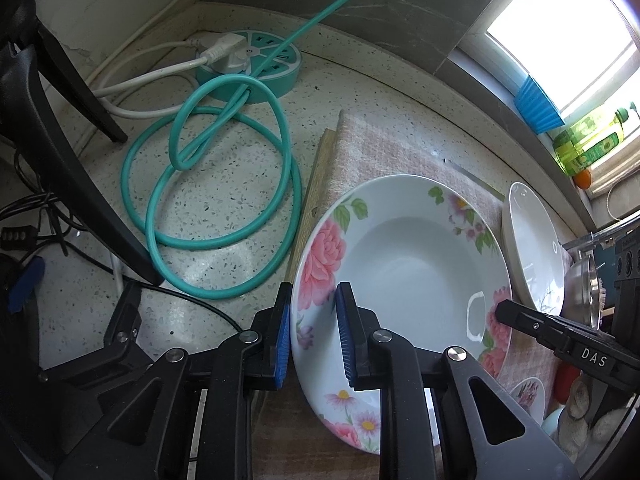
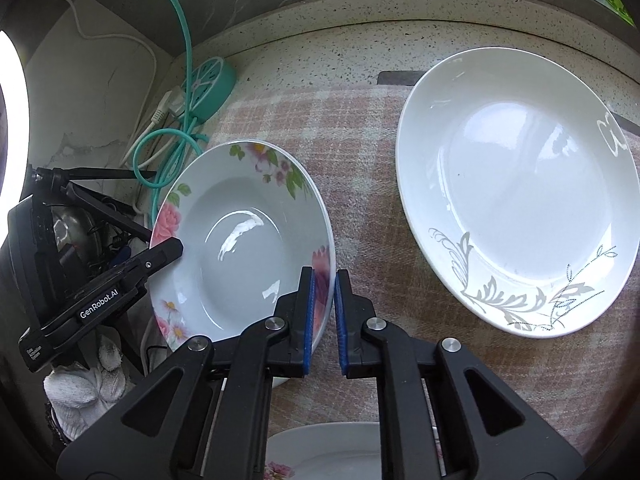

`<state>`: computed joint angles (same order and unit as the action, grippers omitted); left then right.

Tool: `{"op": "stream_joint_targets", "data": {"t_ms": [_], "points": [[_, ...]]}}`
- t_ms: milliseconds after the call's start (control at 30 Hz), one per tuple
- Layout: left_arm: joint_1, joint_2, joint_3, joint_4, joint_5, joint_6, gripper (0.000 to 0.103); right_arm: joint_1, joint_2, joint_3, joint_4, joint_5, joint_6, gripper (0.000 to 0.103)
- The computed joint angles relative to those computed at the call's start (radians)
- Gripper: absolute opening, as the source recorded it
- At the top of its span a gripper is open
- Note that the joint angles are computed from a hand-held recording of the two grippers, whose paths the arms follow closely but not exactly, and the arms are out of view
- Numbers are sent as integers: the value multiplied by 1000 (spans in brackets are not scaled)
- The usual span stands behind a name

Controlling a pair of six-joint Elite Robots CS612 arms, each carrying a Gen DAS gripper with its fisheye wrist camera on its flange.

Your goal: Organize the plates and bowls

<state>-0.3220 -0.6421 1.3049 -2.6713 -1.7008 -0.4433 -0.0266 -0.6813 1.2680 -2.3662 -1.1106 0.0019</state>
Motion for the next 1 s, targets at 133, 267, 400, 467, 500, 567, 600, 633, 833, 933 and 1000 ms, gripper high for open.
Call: {"op": "stream_joint_targets", "data": {"t_ms": [133,267,400,467,500,567,600,633,833,933,1000], "points": [[1,-3,1,5,-6,-3,19,0,-5,5,3,-7,-10,10],[-1,-7,8,8,-6,-2,19,-2,-10,8,11,-1,-8,10],[-5,-17,21,-2,-3,-5,19,-6,-21,23,3,4,-11,10],[-7,-23,29,-14,0,-5,19,-9,-30,35,-5,10,-15,10],[-8,-28,35,-20,-1,-3,19,-11,-36,43,-7,13,-16,10],[-11,-37,45,-33,-4,-4,19,-16,-48,59,-14,22,-15,10],[-13,-43,53,-40,-5,-1,19,-19,-54,69,-21,28,-14,10],[-15,-49,59,-47,-6,3,19,-23,-62,81,-28,32,-13,10],[-28,-80,103,-88,-29,18,19,-46,-114,159,-74,44,-13,10],[-36,-93,125,-106,-42,25,19,-59,-142,204,-101,43,-12,10],[-43,-103,141,-118,-52,33,19,-69,-161,235,-118,42,-10,10]]}}
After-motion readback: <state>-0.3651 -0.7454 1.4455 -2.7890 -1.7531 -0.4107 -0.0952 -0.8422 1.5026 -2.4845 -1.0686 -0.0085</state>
